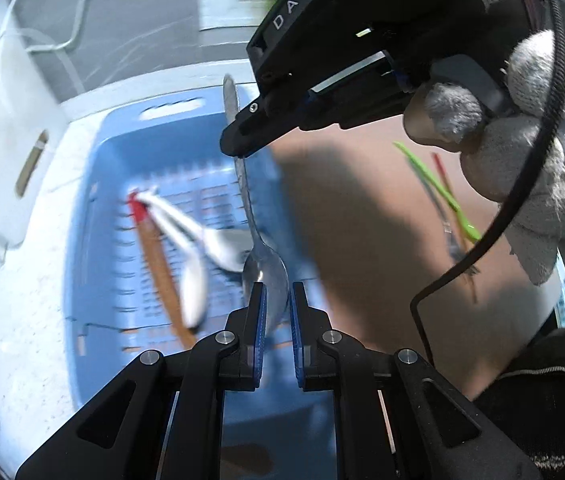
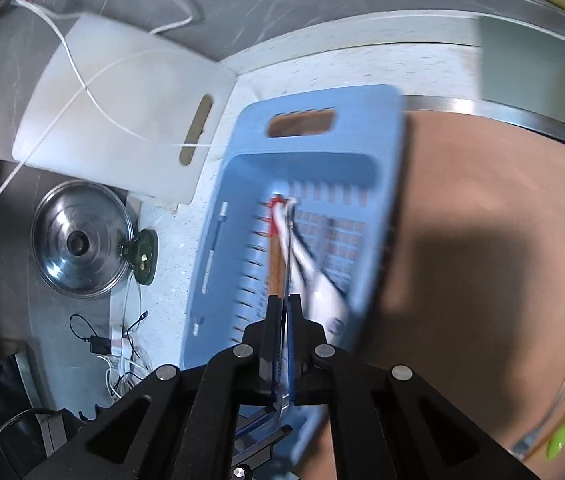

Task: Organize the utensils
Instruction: 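Lift and carry the steel spoon over the blue basket with both tools, then lower the steel spoon into the basket and open both tools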

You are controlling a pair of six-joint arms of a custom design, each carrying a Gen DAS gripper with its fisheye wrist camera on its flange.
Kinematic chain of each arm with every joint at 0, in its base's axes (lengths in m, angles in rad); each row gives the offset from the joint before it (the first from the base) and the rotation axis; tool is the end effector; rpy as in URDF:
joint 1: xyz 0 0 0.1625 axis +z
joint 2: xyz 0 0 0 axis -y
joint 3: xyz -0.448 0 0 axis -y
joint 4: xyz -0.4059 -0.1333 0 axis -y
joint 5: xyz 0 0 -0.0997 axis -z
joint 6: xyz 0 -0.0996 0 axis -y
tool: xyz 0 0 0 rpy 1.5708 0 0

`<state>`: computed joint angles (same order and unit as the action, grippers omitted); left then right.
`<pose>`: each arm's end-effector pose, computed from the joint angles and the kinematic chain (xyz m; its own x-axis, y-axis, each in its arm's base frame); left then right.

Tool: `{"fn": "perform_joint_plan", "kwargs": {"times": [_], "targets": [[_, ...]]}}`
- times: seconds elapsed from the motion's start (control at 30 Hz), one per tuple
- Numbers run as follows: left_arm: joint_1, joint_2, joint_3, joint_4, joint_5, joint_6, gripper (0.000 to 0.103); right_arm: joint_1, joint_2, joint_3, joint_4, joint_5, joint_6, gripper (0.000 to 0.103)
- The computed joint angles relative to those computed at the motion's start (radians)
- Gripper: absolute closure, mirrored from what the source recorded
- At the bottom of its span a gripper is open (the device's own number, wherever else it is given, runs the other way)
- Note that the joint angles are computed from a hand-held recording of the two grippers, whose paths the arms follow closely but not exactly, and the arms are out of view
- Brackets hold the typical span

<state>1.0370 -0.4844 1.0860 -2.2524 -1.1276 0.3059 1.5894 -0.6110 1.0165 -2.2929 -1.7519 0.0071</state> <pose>-0.2747 -0.8107 0.0597 -0.6055 0.6686 -0.4317 0.7231 0.6888 0.0525 0.1314 -0.8629 0.1973 -0.9846 0.0445 0.1689 -0.0107 0.9498 -0.3126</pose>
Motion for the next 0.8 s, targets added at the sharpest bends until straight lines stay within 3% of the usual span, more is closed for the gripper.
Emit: {"fn": "perform_joint_plan", "kwargs": {"times": [0.47, 0.8], "targets": [[0.044, 0.046, -0.079, 0.076, 0.071, -0.063, 0.096, 0.026, 0.258, -0.368, 0.222, -0.075, -0.019, 0.101], [0.057, 0.086, -0.141, 0.120, 0.089, -0.086, 0.096, 0.020, 0.309, -0.450, 0.287, -0.086, -0.019, 0.097]]}}
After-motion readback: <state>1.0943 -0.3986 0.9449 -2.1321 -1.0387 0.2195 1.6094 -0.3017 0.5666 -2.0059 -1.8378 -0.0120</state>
